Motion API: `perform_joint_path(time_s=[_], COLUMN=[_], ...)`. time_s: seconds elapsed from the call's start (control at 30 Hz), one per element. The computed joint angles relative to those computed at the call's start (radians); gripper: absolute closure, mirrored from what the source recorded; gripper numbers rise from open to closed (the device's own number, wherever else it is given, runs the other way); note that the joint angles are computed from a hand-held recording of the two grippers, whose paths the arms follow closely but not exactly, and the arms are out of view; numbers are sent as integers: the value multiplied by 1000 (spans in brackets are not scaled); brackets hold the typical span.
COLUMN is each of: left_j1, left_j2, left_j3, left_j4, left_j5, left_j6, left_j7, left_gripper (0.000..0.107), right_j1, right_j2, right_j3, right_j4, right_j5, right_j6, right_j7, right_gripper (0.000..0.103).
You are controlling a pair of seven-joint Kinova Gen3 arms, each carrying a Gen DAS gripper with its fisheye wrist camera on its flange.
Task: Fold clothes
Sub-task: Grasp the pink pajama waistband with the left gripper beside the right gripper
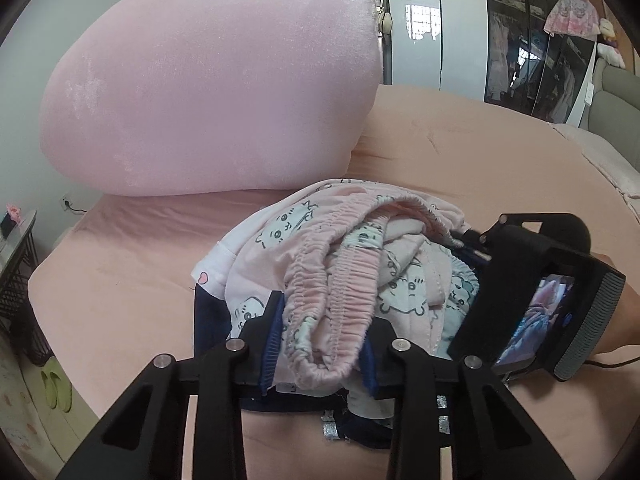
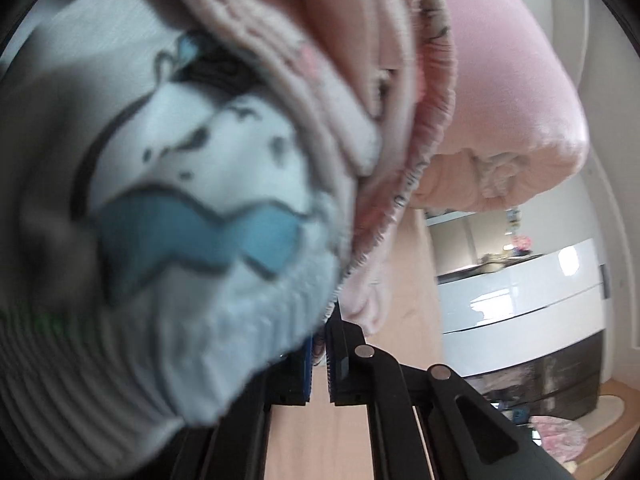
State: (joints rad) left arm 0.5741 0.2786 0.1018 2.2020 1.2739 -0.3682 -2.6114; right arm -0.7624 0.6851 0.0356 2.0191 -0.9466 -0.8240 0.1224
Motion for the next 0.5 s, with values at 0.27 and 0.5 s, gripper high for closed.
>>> perform_joint_path(time_s=[0.27, 0.5], left_j1=[-17, -12], left_j2=[-20, -36], left_j3=[-41, -64], left_j4=[9, 30], left_j5=[-139, -243], left_j6=[88, 97], left_j7=[176, 281], left_gripper=[78, 80], right_j1=[28, 84], right_j2=[64, 66], right_j3=[21, 4], right_j4=[39, -2], right_j5=[169, 214], right_j6=[-227, -323], right_j7=[-54, -83], right_gripper=[100, 100])
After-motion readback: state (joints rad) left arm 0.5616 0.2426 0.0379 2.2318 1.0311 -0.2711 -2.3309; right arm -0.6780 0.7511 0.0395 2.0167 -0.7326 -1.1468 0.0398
